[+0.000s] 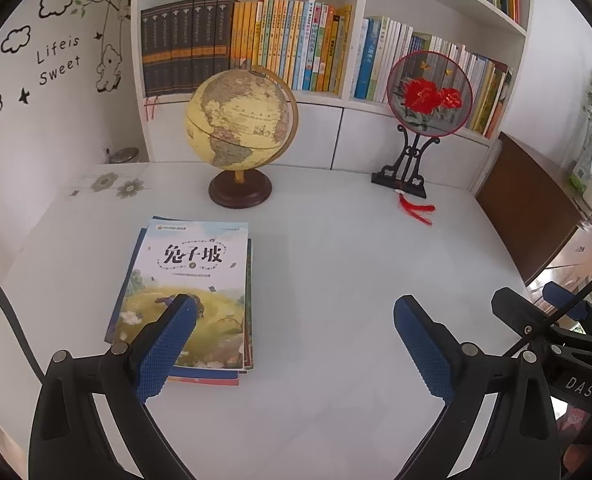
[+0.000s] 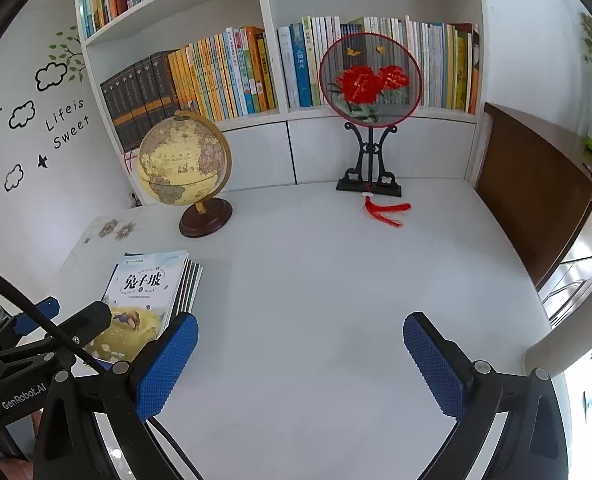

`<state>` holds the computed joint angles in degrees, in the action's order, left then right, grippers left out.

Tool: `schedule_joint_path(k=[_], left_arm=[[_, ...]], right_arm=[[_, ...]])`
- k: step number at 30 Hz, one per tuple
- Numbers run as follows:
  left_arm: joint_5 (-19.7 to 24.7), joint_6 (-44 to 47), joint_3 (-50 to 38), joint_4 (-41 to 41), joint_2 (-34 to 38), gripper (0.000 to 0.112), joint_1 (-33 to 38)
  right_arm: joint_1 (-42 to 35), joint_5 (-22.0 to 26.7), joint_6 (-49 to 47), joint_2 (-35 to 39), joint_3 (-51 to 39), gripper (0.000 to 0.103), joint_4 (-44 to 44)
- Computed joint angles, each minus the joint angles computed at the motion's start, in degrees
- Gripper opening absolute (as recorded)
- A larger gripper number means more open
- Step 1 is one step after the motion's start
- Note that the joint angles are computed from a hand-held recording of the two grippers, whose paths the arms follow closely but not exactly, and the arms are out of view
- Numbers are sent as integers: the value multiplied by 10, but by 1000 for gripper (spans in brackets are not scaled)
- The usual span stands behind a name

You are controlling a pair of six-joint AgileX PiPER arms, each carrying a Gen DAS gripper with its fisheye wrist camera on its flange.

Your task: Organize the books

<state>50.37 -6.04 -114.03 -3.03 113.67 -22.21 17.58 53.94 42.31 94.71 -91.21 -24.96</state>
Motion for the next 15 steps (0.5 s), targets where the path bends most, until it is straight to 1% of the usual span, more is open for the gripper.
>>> schedule_joint_path(k=[9,15], left_arm=[[-3,-2,3,0,-1,99,-1],[7,-2,-7,-10,5,99,0]], right_arm=[[-6,1,-7,2,2,103,12],[-8,-2,-9,-1,7,103,15]])
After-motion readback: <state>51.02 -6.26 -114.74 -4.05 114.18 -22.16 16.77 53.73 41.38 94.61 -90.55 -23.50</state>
